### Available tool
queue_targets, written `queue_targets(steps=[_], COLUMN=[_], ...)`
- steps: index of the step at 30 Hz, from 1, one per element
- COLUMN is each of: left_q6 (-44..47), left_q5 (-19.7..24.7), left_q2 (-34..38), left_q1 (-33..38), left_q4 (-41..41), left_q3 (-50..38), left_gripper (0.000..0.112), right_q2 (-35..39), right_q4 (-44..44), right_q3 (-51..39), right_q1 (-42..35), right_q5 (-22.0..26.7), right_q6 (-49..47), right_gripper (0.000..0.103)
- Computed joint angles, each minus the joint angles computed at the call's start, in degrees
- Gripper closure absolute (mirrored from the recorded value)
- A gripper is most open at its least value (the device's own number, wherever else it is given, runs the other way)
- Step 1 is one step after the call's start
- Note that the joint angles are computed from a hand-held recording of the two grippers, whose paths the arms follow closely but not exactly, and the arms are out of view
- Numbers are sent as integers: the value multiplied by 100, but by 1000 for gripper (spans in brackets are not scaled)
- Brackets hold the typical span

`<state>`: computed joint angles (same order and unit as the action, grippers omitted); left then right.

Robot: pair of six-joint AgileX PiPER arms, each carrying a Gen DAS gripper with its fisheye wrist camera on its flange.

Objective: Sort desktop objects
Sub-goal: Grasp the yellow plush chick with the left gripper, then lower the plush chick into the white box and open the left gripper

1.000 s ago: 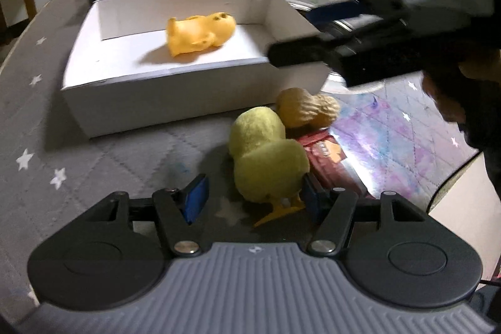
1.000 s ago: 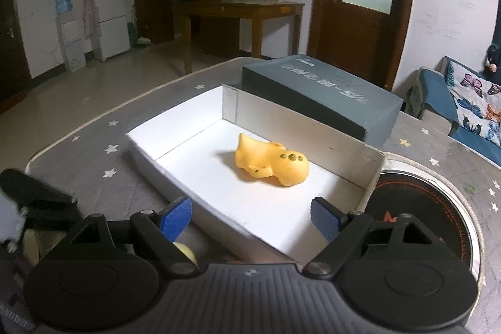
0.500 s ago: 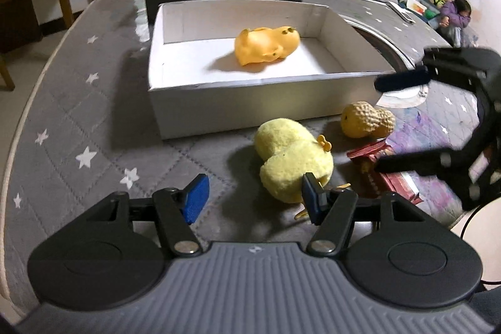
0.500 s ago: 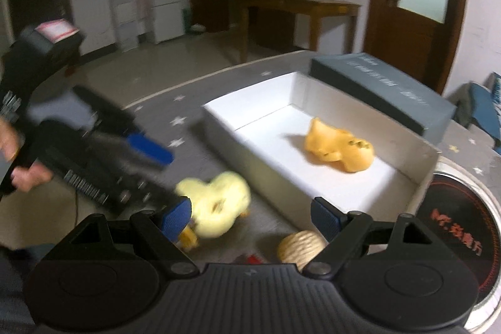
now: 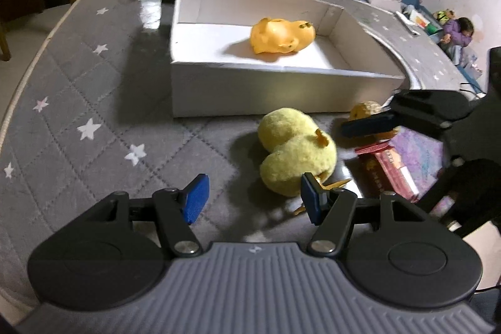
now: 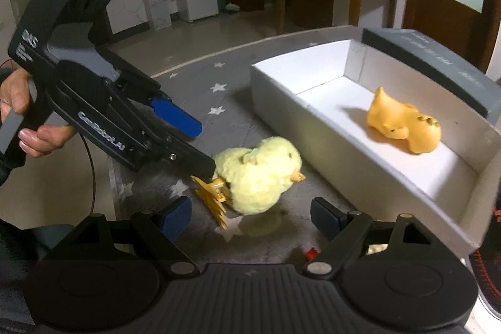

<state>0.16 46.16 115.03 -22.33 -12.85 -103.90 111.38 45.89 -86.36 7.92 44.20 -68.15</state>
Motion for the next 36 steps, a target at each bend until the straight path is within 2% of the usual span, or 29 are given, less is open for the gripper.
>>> queue_targets(steps=[7, 17, 20, 24, 30, 33, 36], left_q6=[484, 677, 666, 741, 733, 705, 597], left_q5=[19, 347, 342, 282, 268, 305, 525], left_q2=[170, 689, 701, 544, 306, 382, 744], left_q1=[34, 98, 54, 44, -45, -80, -73], left_q4=[-555, -1036, -985, -1032, -923, -825, -680], left_q3=[-250, -833, -850, -758, -893, -1349, -2232], left_gripper=[49, 49, 49, 53, 54, 54, 54], right_q2=[248, 416, 385, 260, -141, -351, -384], right_q4=[-22, 89, 117, 236, 332, 339, 362], right_q3=[-153, -195, -143, 22, 186, 123, -148], right_q1=[94, 208, 249, 230, 116, 40, -46], right_q5=[-80, -152, -202, -295, -251, -257, -262], right_q6=[180, 192, 156, 55, -106, -226, -240], right_gripper=[24, 32, 36, 37, 37, 37, 37])
